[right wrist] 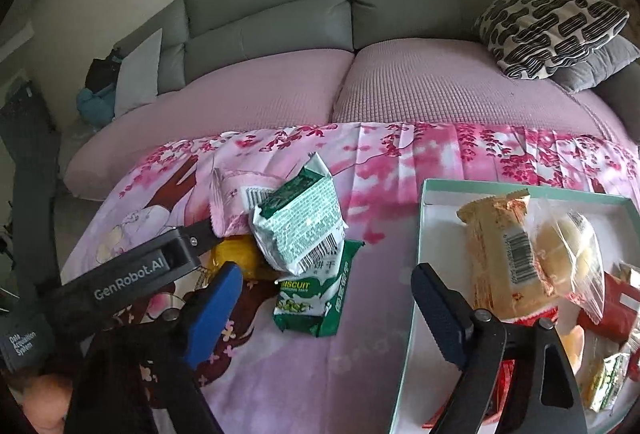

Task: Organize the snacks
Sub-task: 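Grasp the green milk-biscuit bag with the right gripper while the left grasps the yellow bread bag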

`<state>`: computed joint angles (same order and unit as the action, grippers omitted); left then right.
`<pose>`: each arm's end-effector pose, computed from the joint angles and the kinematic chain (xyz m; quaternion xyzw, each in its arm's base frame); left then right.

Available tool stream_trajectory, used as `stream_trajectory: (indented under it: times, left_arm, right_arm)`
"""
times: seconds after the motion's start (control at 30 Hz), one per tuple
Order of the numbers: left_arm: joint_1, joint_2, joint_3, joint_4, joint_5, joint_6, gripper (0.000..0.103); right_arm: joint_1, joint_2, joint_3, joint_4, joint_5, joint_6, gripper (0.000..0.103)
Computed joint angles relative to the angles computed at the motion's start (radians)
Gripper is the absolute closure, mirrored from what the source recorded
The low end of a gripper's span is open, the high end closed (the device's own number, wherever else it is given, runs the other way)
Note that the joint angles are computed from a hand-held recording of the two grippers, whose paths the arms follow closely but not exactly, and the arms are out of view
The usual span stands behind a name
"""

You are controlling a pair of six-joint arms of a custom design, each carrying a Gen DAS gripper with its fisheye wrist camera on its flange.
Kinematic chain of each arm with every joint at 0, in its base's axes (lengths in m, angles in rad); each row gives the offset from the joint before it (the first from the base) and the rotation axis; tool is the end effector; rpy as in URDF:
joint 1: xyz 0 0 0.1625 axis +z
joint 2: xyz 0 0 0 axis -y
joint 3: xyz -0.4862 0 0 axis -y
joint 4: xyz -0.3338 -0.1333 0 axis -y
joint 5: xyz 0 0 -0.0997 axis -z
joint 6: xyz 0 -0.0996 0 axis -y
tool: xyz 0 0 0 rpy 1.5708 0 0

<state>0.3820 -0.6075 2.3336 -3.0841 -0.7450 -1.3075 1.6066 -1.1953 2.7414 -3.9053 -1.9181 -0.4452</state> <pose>-0.3227 -0.3522 0.0232 -0.0115 0.9117 -0.3476 0.2188 0.1109 -0.3195 0.2858 0.1522 -0.8990 0.3380 0.2331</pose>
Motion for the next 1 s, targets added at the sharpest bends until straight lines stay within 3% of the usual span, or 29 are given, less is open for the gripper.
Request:
stream_trajectory:
  times: [0.07, 0.17, 0.27, 0.53, 0.63, 0.83, 0.9, 1.0]
  left_arm:
    - [0.008, 0.005, 0.008, -0.035, -0.010, 0.013, 0.002]
    - [0.012, -0.001, 0.003, 0.010, -0.003, -0.018, 0.002]
    - [0.019, 0.008, 0.009, -0.038, -0.010, 0.016, 0.002]
    - [0.038, 0.043, -0.009, -0.092, -0.032, 0.080, 0.010]
    - [0.044, 0.058, -0.015, -0.124, -0.041, 0.112, 0.016]
    - [0.053, 0.083, -0.006, -0.226, -0.068, 0.155, 0.041]
    - [0.055, 0.086, 0.004, -0.264, -0.074, 0.163, 0.054]
    - [0.052, 0.072, 0.002, -0.219, -0.079, 0.136, 0.057]
  right_arm:
    - [0.007, -0.004, -0.013, 0.019, -0.003, -0.017, 0.014]
    - [0.002, -0.021, -0.025, 0.044, 0.004, -0.035, 0.015]
    - [-0.029, -0.069, -0.037, 0.119, 0.063, -0.017, 0.015]
    - [-0.052, -0.121, -0.125, 0.311, 0.131, 0.075, 0.015]
    - [-0.067, -0.128, -0.158, 0.383, 0.164, 0.107, 0.017]
    - [-0.114, -0.113, -0.221, 0.520, 0.249, 0.178, 0.023]
    - [-0.121, -0.099, -0.237, 0.542, 0.261, 0.198, 0.025]
    - [-0.125, -0.077, -0.244, 0.541, 0.263, 0.220, 0.025]
